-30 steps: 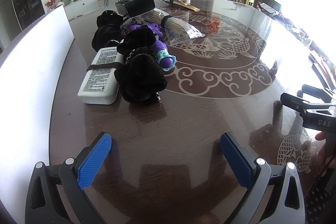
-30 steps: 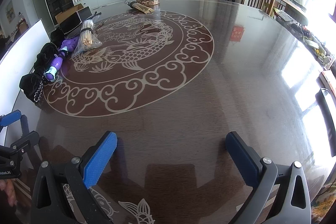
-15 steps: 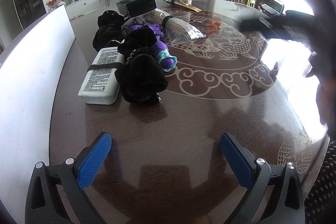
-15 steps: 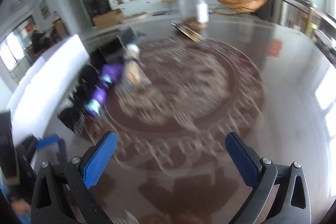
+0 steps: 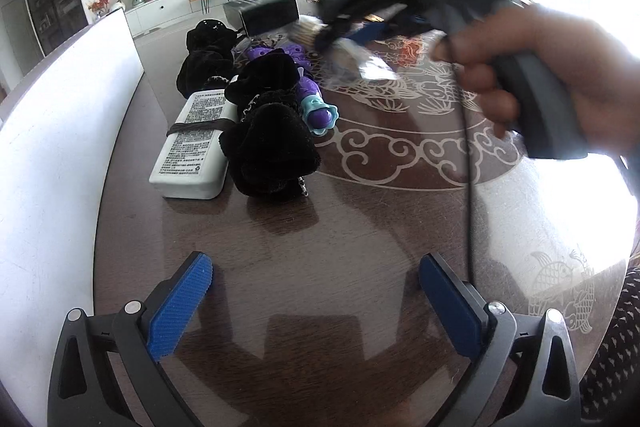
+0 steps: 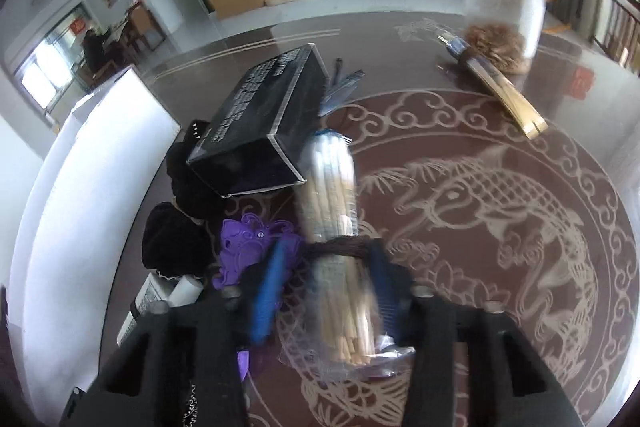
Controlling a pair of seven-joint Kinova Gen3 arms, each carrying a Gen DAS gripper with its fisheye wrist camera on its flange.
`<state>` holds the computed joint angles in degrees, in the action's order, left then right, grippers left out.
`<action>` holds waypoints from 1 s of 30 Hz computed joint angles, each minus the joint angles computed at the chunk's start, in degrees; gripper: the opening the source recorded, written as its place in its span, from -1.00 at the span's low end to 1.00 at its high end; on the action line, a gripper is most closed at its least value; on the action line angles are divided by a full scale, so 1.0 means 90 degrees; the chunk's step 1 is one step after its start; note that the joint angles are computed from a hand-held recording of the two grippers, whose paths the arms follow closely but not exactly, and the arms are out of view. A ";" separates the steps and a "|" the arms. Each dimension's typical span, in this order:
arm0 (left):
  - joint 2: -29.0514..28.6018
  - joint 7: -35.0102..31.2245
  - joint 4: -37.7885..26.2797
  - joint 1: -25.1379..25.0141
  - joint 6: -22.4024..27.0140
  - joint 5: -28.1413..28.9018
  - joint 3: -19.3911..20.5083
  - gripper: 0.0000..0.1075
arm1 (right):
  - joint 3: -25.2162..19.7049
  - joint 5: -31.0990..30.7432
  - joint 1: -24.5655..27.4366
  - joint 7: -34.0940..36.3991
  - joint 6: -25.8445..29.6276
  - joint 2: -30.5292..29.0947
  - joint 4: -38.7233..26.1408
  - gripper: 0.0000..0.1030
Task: Organize objects
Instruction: 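Close the right tool around the bagged bundle of wooden sticks, then lift the bundle of wooden sticks with the right tool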
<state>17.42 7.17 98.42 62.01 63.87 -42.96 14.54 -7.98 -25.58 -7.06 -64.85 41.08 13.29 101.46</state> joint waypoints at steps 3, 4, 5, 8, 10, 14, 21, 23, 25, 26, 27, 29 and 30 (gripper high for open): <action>0.0000 0.0000 -0.0002 0.0001 0.0003 0.0001 -0.0002 0.92 | 0.0375 -0.0112 -0.0054 0.0386 -0.0294 -0.0452 0.0611 -0.44; 0.0001 -0.0006 -0.0006 -0.0003 0.0007 0.0002 -0.0004 0.92 | 0.0603 -0.0106 -0.0188 0.0478 -0.0489 -0.0670 0.0906 -0.44; 0.0001 -0.0006 -0.0009 -0.0001 0.0012 0.0004 -0.0003 0.92 | 0.0734 0.0004 -0.0204 0.0468 -0.0630 -0.0947 0.1201 -0.44; 0.0001 -0.0008 -0.0007 -0.0002 0.0011 0.0003 -0.0004 0.92 | 0.0567 0.0205 0.0410 0.0501 -0.0832 -0.1832 0.2085 -0.43; 0.0001 -0.0011 -0.0014 -0.0004 0.0017 0.0006 -0.0005 0.92 | 0.0438 -0.0026 0.0937 0.0900 -0.0775 -0.2422 0.2612 -0.43; -0.0002 -0.0019 -0.0011 -0.0009 0.0011 0.0006 -0.0005 0.92 | 0.1015 0.0186 0.0747 0.0683 -0.1201 -0.3596 0.3593 -0.43; -0.0002 0.0000 -0.0011 -0.0004 0.0015 0.0004 -0.0005 0.92 | 0.1821 0.0873 0.0069 -0.0133 -0.1449 -0.3926 0.3810 0.23; 0.0012 0.0010 -0.0028 0.0009 0.0047 0.0001 -0.0007 0.92 | 0.1853 0.0949 0.0022 -0.0210 -0.1445 -0.3945 0.3823 0.38; 0.0015 0.0019 -0.0033 0.0010 0.0051 0.0001 -0.0009 0.92 | 0.1831 0.1024 -0.0010 -0.0293 -0.1522 -0.4027 0.3905 0.40; 0.0005 0.0023 -0.0013 0.0007 0.0040 0.0000 -0.0011 0.92 | 0.1834 0.1053 -0.0054 -0.0322 -0.1579 -0.4000 0.3929 0.42; 0.0010 0.0017 -0.0021 0.0004 0.0047 0.0001 -0.0010 0.92 | 0.1804 0.1110 -0.0057 -0.0373 -0.1565 -0.3989 0.3913 0.48; 0.0008 0.0020 -0.0013 -0.0001 0.0040 0.0001 -0.0012 0.92 | 0.1723 0.1226 -0.0042 -0.0487 -0.1588 -0.4027 0.3953 0.53; 0.0006 0.0019 -0.0009 -0.0003 0.0036 0.0000 -0.0011 0.92 | 0.1666 0.1290 -0.0031 -0.0551 -0.1587 -0.4026 0.3961 0.55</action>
